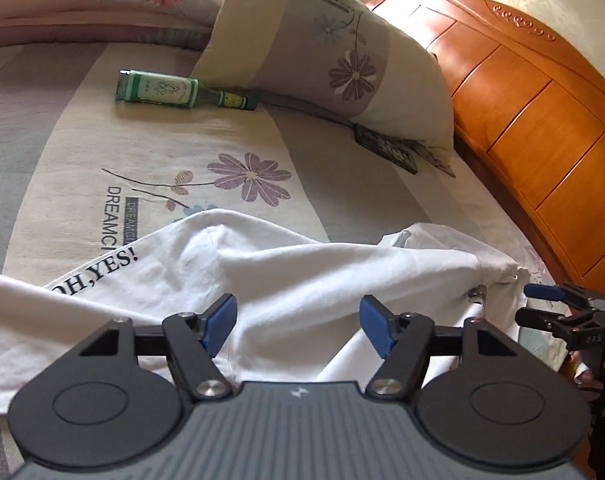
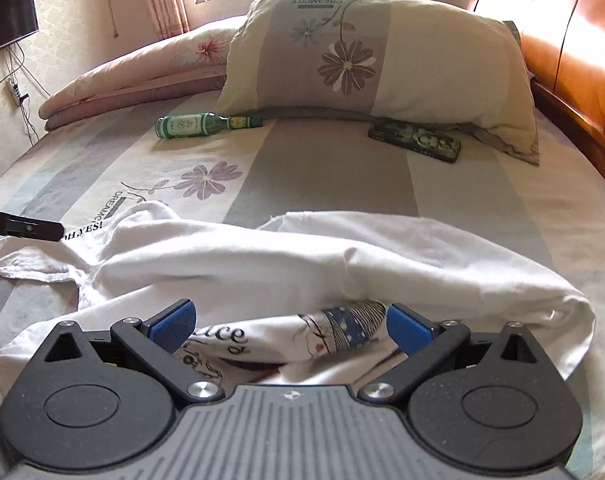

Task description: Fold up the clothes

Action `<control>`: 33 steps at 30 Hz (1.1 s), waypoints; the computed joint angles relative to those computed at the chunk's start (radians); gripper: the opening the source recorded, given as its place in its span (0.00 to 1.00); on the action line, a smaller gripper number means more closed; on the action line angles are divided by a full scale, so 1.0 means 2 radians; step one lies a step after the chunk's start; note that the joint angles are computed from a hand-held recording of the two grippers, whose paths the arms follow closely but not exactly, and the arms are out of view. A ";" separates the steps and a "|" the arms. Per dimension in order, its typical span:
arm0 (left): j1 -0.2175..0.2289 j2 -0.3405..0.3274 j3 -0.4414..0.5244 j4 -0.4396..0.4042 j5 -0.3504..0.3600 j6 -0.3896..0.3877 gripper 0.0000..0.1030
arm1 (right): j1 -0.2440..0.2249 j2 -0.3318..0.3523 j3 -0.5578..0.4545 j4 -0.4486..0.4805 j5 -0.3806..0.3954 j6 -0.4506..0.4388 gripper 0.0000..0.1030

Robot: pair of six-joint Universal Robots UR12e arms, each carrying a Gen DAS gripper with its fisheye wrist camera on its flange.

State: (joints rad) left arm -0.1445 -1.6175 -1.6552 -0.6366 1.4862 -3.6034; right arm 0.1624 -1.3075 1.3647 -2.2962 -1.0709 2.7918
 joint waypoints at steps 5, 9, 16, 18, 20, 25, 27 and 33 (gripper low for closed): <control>-0.017 -0.035 0.028 -0.027 -0.023 0.013 0.65 | 0.000 -0.022 0.026 0.011 0.019 0.016 1.00; -0.043 -0.036 0.026 -0.046 -0.022 0.028 0.66 | -0.006 -0.050 0.056 0.027 0.012 0.018 1.00; -0.074 -0.009 0.008 -0.098 0.011 0.004 0.66 | -0.032 -0.101 0.105 0.008 0.022 0.027 1.00; -0.083 0.002 0.006 -0.105 0.027 -0.005 0.66 | -0.039 -0.113 0.115 0.002 0.032 0.023 1.00; -0.091 0.011 0.003 -0.096 0.040 -0.008 0.66 | -0.045 -0.121 0.123 0.001 0.047 0.015 1.00; -0.106 0.019 0.007 -0.083 0.069 -0.012 0.69 | -0.046 -0.122 0.134 0.016 0.070 -0.004 1.00; -0.108 0.015 0.006 -0.069 0.082 -0.011 0.69 | -0.046 -0.119 0.137 0.026 0.078 -0.007 1.00; -0.114 0.001 0.001 -0.020 0.124 0.011 0.69 | -0.038 -0.086 0.128 0.021 0.083 -0.006 1.00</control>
State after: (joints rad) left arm -0.3721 -1.6147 -1.6534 -0.6760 1.7340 -3.5820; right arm 0.0866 -1.4786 1.6201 -2.2537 -0.9047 2.7797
